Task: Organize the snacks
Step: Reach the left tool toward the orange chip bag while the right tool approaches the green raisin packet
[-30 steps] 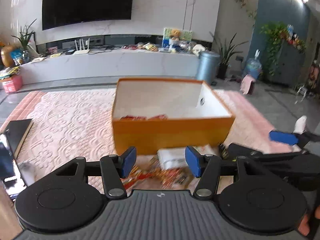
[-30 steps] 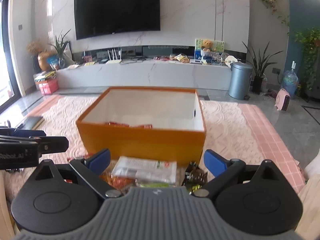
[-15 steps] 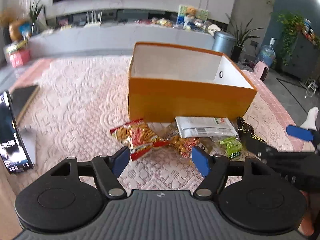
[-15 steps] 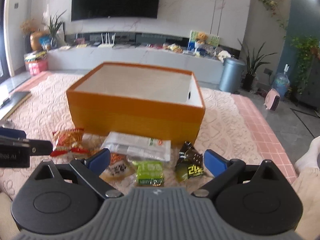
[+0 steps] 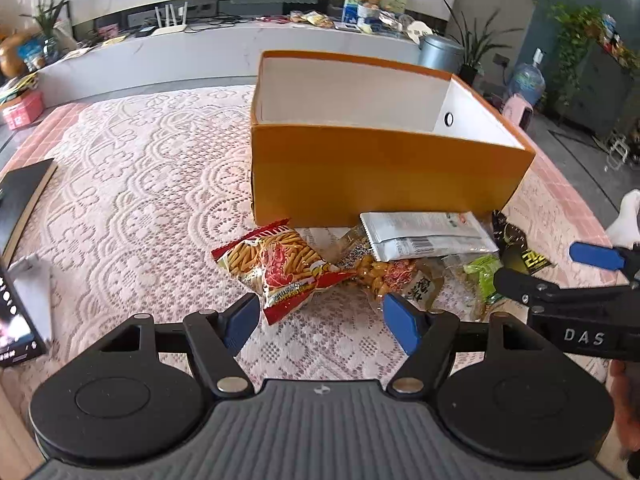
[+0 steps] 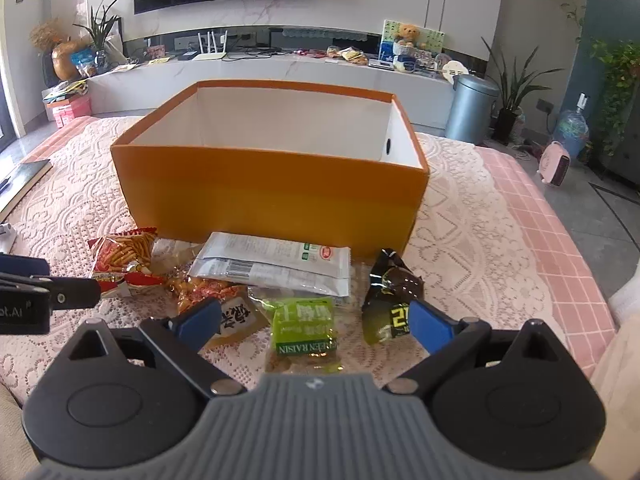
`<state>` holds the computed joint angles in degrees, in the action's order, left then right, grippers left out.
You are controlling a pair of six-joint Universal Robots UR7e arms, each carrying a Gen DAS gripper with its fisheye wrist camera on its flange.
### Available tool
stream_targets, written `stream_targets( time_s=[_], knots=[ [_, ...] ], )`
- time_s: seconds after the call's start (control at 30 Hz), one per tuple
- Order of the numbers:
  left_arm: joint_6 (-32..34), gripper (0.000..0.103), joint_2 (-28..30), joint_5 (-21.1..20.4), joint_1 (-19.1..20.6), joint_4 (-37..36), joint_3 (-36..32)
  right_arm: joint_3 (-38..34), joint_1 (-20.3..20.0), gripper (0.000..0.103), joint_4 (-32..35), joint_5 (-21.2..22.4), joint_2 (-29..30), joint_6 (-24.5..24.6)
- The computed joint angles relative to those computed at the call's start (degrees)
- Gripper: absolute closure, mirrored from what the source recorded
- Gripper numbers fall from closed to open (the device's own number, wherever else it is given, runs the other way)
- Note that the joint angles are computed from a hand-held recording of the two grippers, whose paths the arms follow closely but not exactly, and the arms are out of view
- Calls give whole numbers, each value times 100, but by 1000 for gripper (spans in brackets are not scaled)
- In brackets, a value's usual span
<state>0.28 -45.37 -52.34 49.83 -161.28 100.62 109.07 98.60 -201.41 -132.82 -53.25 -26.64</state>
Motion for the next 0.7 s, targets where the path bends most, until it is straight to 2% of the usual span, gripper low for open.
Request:
stream_targets(
  time_s=[0.17,0.3,0.37,0.43,0.53,0.6,0.7],
  knots=[
    [-603,20,130,-47,198,348,-305,-101,-97,6,259,276,36,-5],
    [-1111,20,255,108,218,-12,-385,-266,-163,6,387,409,158,-129],
    [-1334,20,299,-61,280,159,-530,-373,-180,6,418,434,244,-270],
    [-1587,20,356,-66,315,343,-660,-477,-180,6,343,386,373,-533],
    [-1770,20,470,245,304,499,-781,-665,-152,11,65,188,633,-1205],
    [-1793,20,517,294,328,576,-842,-794,-137,15,-133,37,816,-1653],
    [-1896,20,559,277,380,801,-946,-925,-158,24,-351,-52,1002,-2062]
  ],
)
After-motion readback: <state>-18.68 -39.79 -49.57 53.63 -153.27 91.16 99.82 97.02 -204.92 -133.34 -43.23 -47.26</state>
